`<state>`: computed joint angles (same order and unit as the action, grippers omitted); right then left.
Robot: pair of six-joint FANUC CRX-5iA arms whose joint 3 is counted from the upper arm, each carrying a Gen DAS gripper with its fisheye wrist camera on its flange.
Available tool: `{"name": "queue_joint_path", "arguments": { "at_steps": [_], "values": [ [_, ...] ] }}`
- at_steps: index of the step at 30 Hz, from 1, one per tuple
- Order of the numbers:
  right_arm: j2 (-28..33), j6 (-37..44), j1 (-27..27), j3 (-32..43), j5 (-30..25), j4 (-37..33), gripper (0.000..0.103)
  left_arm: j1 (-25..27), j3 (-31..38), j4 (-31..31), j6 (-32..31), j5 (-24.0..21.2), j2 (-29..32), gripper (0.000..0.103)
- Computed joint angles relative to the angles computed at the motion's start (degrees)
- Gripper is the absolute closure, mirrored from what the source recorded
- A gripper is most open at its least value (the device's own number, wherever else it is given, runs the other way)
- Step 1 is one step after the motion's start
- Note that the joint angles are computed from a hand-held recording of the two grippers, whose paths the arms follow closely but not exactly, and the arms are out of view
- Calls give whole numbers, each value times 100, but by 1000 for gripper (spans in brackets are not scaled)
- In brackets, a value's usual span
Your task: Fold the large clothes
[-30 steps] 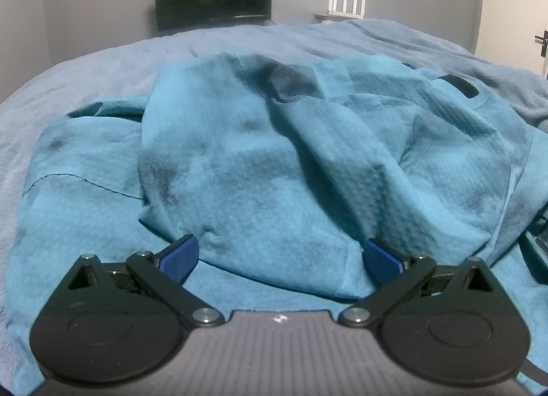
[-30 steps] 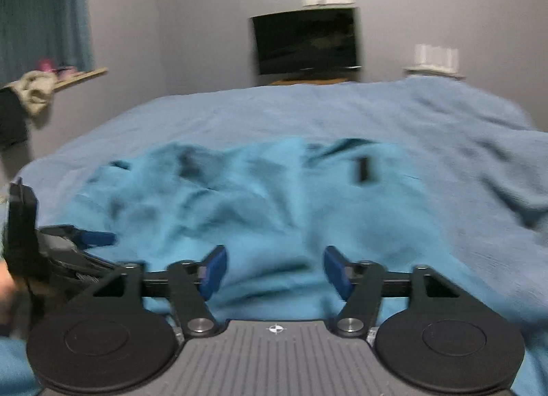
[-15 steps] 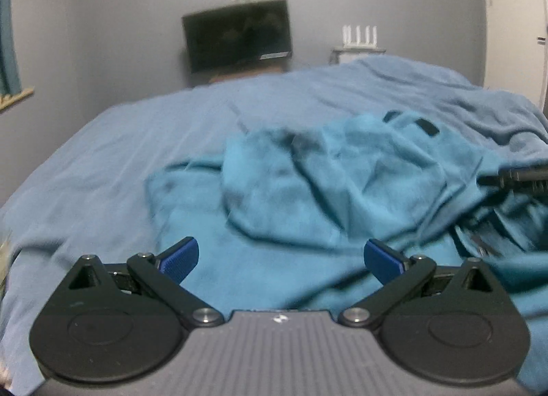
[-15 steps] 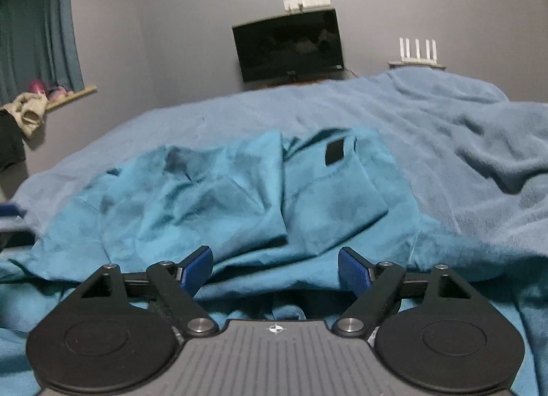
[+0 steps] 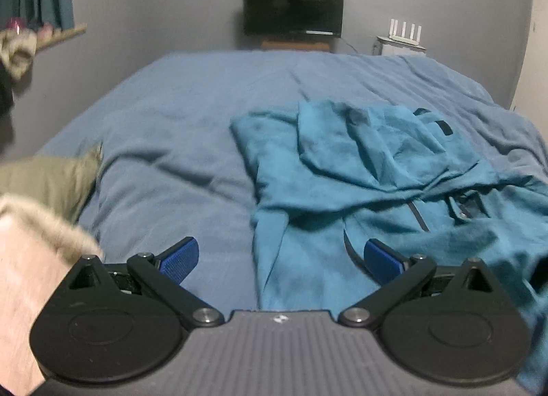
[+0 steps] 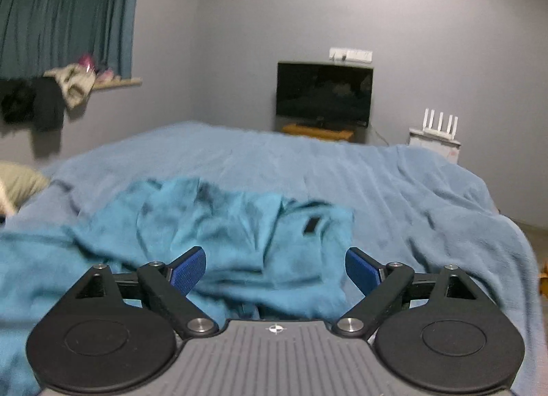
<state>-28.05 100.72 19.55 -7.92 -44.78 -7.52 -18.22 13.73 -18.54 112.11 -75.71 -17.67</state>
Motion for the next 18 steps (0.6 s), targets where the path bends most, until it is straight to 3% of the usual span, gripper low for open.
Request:
{"name": "queue_joint_path", "arguments": {
  "at_steps": [4, 8, 11, 15, 18],
  "values": [
    [-120, 1114, -753, 489, -1296, -942, 13, 200, -100, 410, 3, -417, -304, 0],
    [-352, 1713, -1221, 642, -2048, -1314, 13, 118, -151, 534, 49, -715, -473, 0],
    [-229, 2422, -1909, 994, -2890, -2031, 13, 314, -404, 1173, -419, -595, -648, 0],
    [-17, 3173, -2692, 1472, -4031, -2787, 15, 791, -934, 2485, -1529, -197, -1019, 0],
    [144, 3574, -3097, 1798, -4747, -3209, 15, 603, -934, 2792, -1989, -273, -952, 0]
  ]
}}
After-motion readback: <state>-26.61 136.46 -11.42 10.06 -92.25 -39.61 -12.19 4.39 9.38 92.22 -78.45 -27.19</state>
